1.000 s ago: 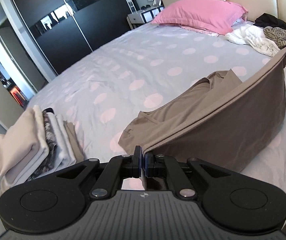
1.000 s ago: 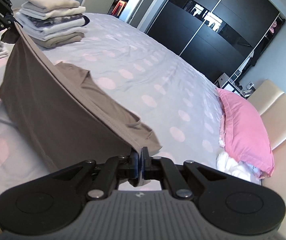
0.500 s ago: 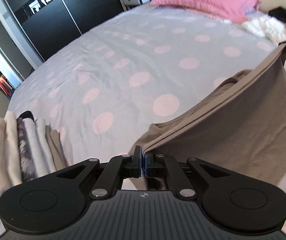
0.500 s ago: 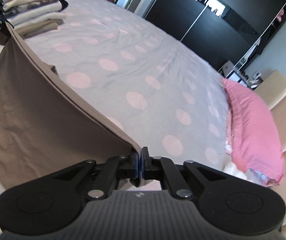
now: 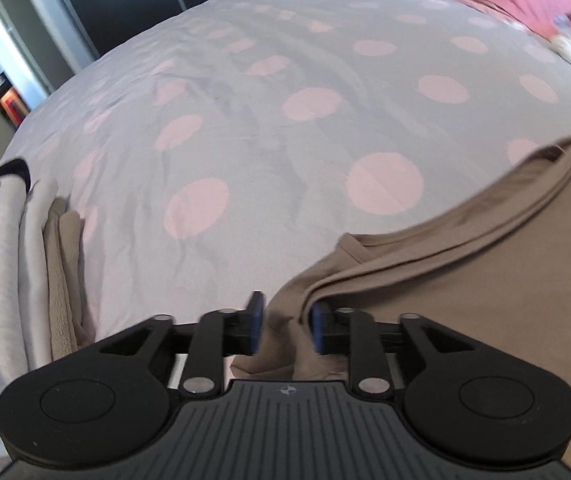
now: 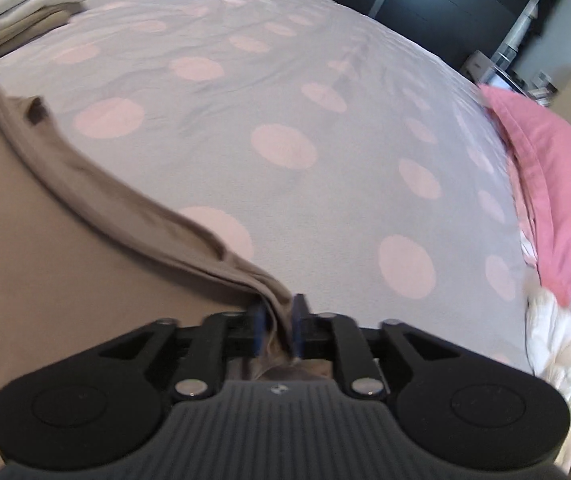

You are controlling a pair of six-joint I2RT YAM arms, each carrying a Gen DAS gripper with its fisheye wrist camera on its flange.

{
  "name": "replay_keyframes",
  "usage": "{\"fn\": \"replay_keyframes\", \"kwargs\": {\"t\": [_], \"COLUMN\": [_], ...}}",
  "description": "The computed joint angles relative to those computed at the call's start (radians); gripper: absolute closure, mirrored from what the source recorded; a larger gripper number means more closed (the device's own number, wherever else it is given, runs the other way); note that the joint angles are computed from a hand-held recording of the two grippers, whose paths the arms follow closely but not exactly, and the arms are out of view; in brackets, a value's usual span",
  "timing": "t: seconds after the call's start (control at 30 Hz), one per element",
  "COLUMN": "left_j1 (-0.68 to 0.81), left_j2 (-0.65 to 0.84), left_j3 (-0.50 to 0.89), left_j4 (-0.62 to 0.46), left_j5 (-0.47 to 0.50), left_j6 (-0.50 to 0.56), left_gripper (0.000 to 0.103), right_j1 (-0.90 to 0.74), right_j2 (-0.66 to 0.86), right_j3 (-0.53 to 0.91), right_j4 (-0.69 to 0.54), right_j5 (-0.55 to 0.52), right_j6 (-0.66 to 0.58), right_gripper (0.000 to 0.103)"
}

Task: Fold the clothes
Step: 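Lift the hem with both grippers and fold it over toward the collar, then open both grippers and release the folded shirt onto the bed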

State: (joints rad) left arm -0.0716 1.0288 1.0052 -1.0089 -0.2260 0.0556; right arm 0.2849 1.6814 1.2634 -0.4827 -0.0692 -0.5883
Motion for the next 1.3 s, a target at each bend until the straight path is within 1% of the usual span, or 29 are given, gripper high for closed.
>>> {"fn": "replay_keyframes", "kwargs": {"t": [0.03, 0.07, 0.1, 0.2, 0.3, 0.4, 0.47, 0.57, 0.63, 0.73, 0.8, 0.83, 0.87, 0.9, 1.03, 1.17, 1.3], "left_j1": [0.007, 0.015, 0.027, 0.053, 0.069, 0.087, 0.096, 0.107, 0.106, 0.117, 0.119, 0.108, 0.099, 0.092, 0.085, 0.041, 0.008], "left_j2": [-0.005, -0.010, -0.016, -0.030, -0.032, -0.016, -0.007, 0.007, -0.003, -0.038, -0.046, -0.048, -0.055, -0.061, -0.070, -0.027, -0.010], "left_j3": [-0.003, -0.007, -0.006, 0.011, 0.037, 0.068, 0.085, 0.111, 0.114, 0.097, 0.084, 0.068, 0.047, 0.024, -0.071, -0.117, -0.132], "left_j4": [0.001, 0.003, 0.001, -0.023, -0.044, -0.064, -0.075, -0.094, -0.099, -0.103, -0.132, -0.138, -0.134, -0.123, -0.018, 0.102, 0.200], "left_j5": [-0.002, -0.002, 0.007, 0.024, 0.010, -0.009, -0.028, -0.037, -0.042, 0.023, 0.084, 0.096, 0.108, 0.127, 0.213, 0.173, 0.071], "left_j6": [-0.011, -0.022, -0.029, -0.048, -0.056, -0.069, -0.072, -0.075, -0.084, -0.039, 0.012, 0.019, 0.021, 0.019, -0.020, -0.125, -0.248], "left_gripper": [0.065, 0.062, 0.061, 0.058, 0.057, 0.055, 0.049, 0.049, 0.049, 0.049, 0.056, 0.062, 0.064, 0.064, 0.065, 0.065, 0.065], "right_j1": [-0.001, -0.003, -0.006, -0.012, -0.019, -0.034, -0.039, -0.037, -0.040, -0.044, -0.038, -0.036, -0.037, -0.042, -0.040, -0.009, 0.001], "right_j2": [0.003, 0.004, 0.003, -0.019, -0.042, -0.037, -0.030, -0.034, -0.039, -0.033, -0.019, -0.009, -0.001, 0.006, 0.039, 0.089, 0.142], "right_j3": [0.000, 0.003, 0.007, 0.001, -0.001, 0.030, 0.050, 0.051, 0.047, 0.050, 0.057, 0.062, 0.065, 0.069, 0.070, 0.076, 0.120], "right_j4": [0.007, 0.005, -0.002, -0.015, -0.029, -0.065, -0.087, -0.104, -0.110, -0.116, -0.126, -0.136, -0.144, -0.153, -0.160, -0.117, -0.082], "right_j5": [0.006, 0.006, 0.003, 0.013, 0.028, 0.027, 0.028, 0.022, -0.010, -0.050, -0.043, -0.037, -0.049, -0.075, -0.186, -0.188, -0.169], "right_j6": [0.016, 0.034, 0.053, 0.069, 0.082, 0.123, 0.141, 0.132, 0.127, 0.128, 0.123, 0.125, 0.134, 0.145, 0.187, 0.233, 0.314], "right_gripper": [0.078, 0.076, 0.074, 0.074, 0.074, 0.074, 0.074, 0.075, 0.075, 0.076, 0.075, 0.076, 0.085, 0.099, 0.100, 0.099, 0.099]}}
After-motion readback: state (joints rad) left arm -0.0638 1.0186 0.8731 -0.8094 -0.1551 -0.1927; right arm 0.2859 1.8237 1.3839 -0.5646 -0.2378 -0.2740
